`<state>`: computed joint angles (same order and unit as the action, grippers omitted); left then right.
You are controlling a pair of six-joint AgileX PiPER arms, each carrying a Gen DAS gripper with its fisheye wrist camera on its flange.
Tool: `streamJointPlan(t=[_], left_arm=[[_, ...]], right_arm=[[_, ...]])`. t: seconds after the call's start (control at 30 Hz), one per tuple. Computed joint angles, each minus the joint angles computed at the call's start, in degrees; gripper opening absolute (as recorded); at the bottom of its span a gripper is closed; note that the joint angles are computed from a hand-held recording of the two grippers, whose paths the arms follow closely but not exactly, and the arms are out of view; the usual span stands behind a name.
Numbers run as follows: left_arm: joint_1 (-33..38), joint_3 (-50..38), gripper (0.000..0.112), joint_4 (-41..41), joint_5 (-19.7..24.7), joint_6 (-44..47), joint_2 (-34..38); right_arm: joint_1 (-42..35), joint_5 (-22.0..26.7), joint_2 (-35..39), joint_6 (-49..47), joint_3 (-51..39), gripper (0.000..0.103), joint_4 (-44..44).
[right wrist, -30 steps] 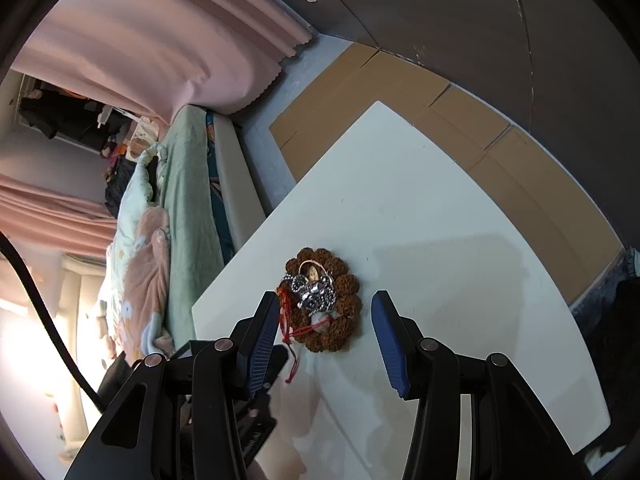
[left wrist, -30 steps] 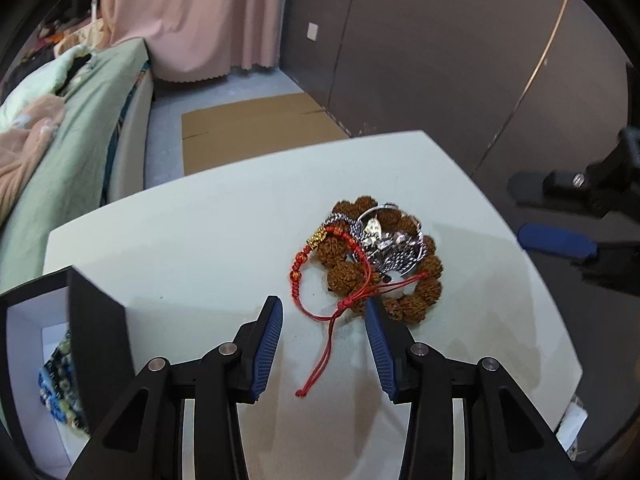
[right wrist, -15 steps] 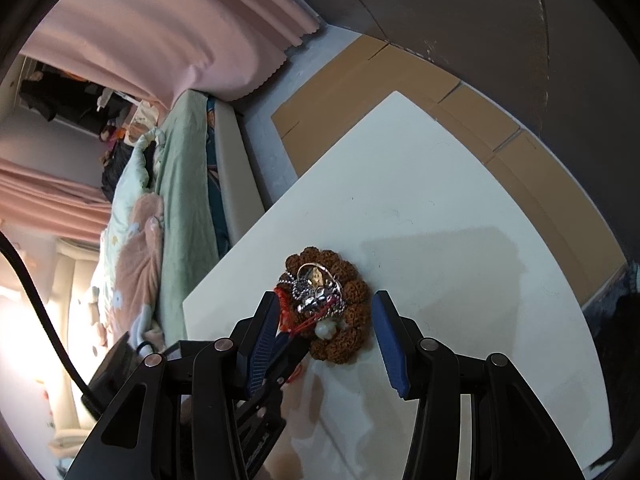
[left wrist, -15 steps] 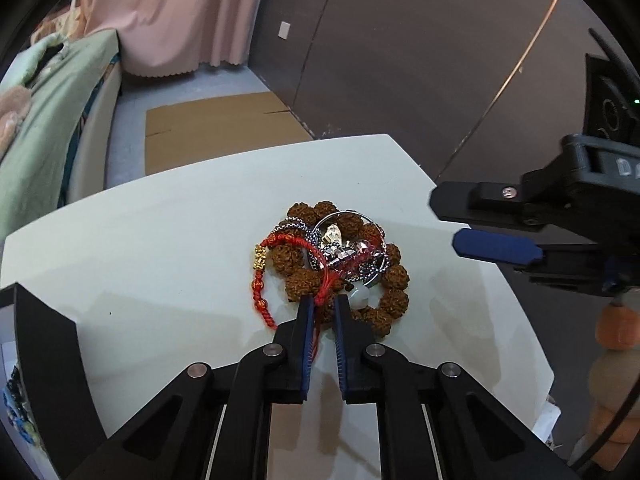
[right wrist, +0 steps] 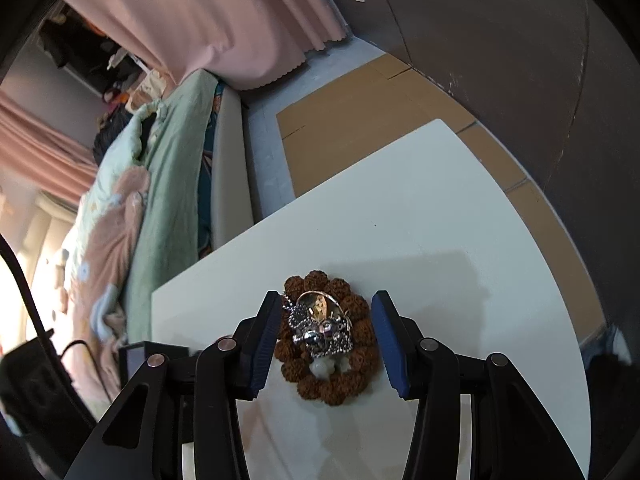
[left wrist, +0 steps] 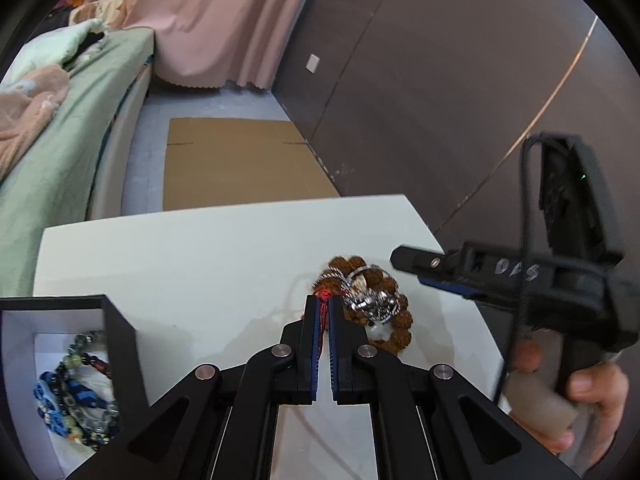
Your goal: Organize jewelry
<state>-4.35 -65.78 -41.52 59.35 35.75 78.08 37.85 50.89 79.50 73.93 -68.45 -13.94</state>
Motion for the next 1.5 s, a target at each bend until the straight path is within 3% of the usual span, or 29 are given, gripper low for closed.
streamJointPlan(t=[0.23,0.3,0.37,0.47,0.73,0.87,0.93,0.97,1.0,1.23,1.37,1.5], left_arm=[[3.9,-2.3,0.003,-1.3,2.8,0.5,0.3],[4.7,-2.7,0.003,-1.3,3.4,0.3,0.2],[5.5,-2.9,0.003,-1.4,3.7,0.3,-0.1],[6.8,-3.0,0.003,-1.8,4.4,0.8,-0.7],[10.8,-3.0,0.003,-3.0,6.8,1.8,-2.4],[12.0,-2.9,0.004,-3.3,7.5,2.3,-2.6],[12.0,-2.9,0.003,-3.4,7.4,2.3,-2.5],[12.0,-3.1,0.004,-3.4,7.4,2.3,-2.3],[12.0,-3.2,0.003,-3.4,7.3,2.3,-2.2],[11.8,-4.8,0.003,-3.4,7.2,2.0,0.1],[11.6,-5.5,0.003,-3.2,7.0,1.5,1.0],[12.1,-6.0,0.004,-3.3,7.4,1.0,1.2]], right_arm=[[0.8,4.9,4.7,-2.9,-4.2,0.043,-1.2],[0.9,6.0,5.8,-3.9,-4.9,0.023,-0.3],[2.2,9.1,6.3,-2.2,-5.6,0.012,-2.6],[1.5,6.7,3.5,-1.1,-2.7,0.003,-1.7],[4.0,7.0,-2.1,5.0,-0.1,0.002,-5.3],[5.4,9.3,-0.4,4.0,-2.9,0.002,-6.7],[4.4,9.7,1.4,1.0,-4.5,0.014,-4.9],[4.3,10.2,2.3,-0.2,-5.1,0.033,-4.5],[4.5,10.4,2.8,0.1,-5.4,0.042,-5.4],[4.2,12.1,6.4,-1.0,-7.6,0.039,-7.2],[3.8,14.0,9.7,-4.9,-10.5,0.016,-5.8],[4.3,14.3,9.3,-3.8,-10.3,0.006,-7.0]])
